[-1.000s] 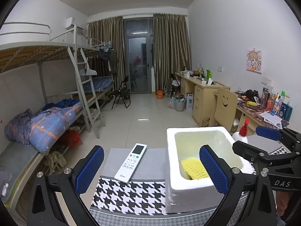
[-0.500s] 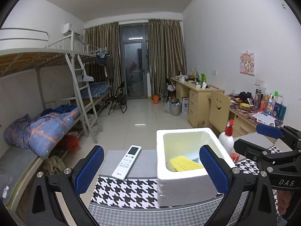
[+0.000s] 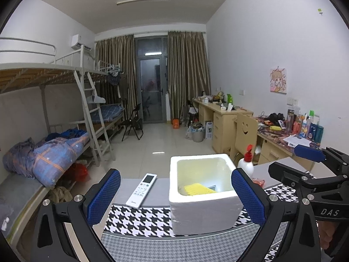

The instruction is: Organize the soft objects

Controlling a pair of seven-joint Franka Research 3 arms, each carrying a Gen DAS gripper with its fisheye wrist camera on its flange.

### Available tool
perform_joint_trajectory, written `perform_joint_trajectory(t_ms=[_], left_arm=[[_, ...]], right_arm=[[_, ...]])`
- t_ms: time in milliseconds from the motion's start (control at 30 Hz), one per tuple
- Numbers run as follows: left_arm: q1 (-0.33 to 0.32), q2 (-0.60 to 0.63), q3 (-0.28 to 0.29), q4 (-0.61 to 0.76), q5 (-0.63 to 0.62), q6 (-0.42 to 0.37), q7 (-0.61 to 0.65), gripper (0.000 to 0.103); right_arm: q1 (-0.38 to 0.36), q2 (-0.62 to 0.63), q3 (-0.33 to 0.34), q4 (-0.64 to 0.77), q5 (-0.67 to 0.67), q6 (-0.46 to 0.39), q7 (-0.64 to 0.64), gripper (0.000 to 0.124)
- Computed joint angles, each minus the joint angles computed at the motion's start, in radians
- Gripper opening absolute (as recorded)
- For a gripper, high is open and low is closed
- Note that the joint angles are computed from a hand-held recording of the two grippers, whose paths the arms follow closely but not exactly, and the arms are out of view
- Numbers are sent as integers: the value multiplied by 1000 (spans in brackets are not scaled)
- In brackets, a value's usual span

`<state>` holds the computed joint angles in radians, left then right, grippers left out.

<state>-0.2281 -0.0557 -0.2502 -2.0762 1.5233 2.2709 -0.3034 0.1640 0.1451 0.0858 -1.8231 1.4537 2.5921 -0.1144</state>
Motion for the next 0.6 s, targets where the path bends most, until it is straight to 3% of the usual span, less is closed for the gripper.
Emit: perform_joint_trajectory(t_ms=[600], left_arm=[[-55,-43,-54,-44,54,-92,-56,102]], right_arm=[[-4,-146,-65,-159,195,-62,-180,90]])
